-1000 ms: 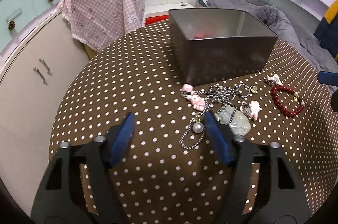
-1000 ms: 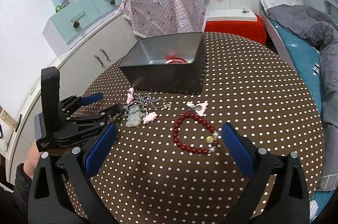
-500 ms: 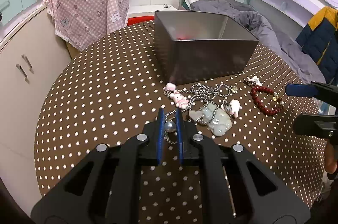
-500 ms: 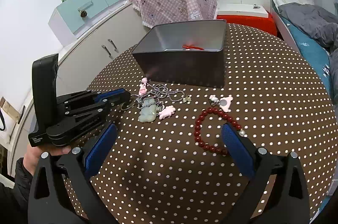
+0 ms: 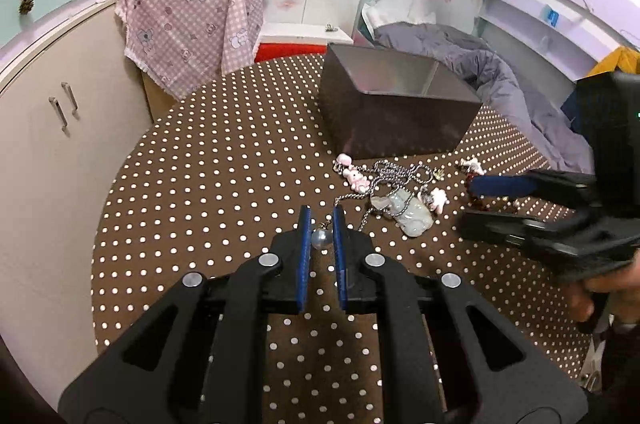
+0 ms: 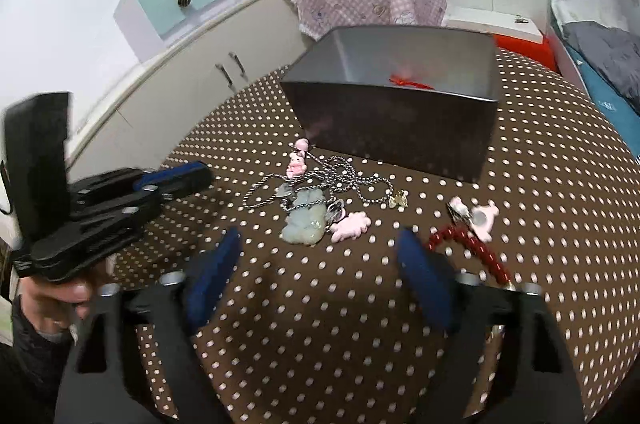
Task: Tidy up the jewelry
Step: 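Grasp the pearl chain with the left tool and lift it, then lower the pearl chain into the grey box and open the left tool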
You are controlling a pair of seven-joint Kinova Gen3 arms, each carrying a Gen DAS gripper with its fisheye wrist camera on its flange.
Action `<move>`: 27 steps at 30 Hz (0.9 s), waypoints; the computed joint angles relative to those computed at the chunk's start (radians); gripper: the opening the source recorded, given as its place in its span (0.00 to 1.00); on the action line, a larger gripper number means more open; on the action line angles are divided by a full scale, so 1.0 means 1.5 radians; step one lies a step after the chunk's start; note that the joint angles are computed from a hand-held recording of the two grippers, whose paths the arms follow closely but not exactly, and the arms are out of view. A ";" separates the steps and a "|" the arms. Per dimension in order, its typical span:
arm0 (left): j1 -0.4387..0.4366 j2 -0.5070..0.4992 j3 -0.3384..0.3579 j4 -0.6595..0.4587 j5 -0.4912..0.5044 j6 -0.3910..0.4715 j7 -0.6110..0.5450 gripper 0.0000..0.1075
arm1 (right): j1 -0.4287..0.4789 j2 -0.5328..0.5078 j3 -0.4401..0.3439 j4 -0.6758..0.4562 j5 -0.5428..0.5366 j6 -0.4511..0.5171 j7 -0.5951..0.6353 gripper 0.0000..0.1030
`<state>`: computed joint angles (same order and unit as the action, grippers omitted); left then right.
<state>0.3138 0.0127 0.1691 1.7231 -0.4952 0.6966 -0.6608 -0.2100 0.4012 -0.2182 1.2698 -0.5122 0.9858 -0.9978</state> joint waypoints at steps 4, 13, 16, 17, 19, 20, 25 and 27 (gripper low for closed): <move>0.003 -0.008 0.005 0.008 -0.013 -0.002 0.024 0.10 | -0.027 0.013 0.011 -0.012 0.048 -0.010 -0.004 0.47; 0.000 -0.014 0.012 0.019 -0.013 -0.008 0.036 0.10 | -0.051 -0.012 0.013 0.041 0.118 -0.092 0.024 0.26; 0.004 -0.016 0.017 0.019 -0.024 -0.006 0.048 0.10 | -0.061 -0.023 0.014 0.055 0.144 -0.105 0.028 0.25; 0.005 -0.018 0.019 0.019 -0.029 -0.005 0.052 0.10 | -0.055 -0.026 0.011 0.060 0.138 -0.105 0.032 0.25; 0.005 -0.023 0.021 0.019 -0.034 -0.003 0.057 0.10 | -0.030 -0.033 0.002 0.067 0.104 -0.101 0.046 0.25; 0.004 -0.024 0.022 0.016 -0.035 -0.002 0.057 0.10 | -0.020 -0.036 -0.002 0.068 0.088 -0.096 0.053 0.25; -0.003 -0.039 0.027 -0.002 -0.040 0.000 0.042 0.10 | 0.029 -0.071 -0.010 0.064 -0.003 -0.081 0.105 0.25; -0.007 -0.044 0.032 -0.015 -0.046 0.001 0.036 0.10 | 0.050 -0.078 -0.010 0.044 -0.048 -0.062 0.124 0.25</move>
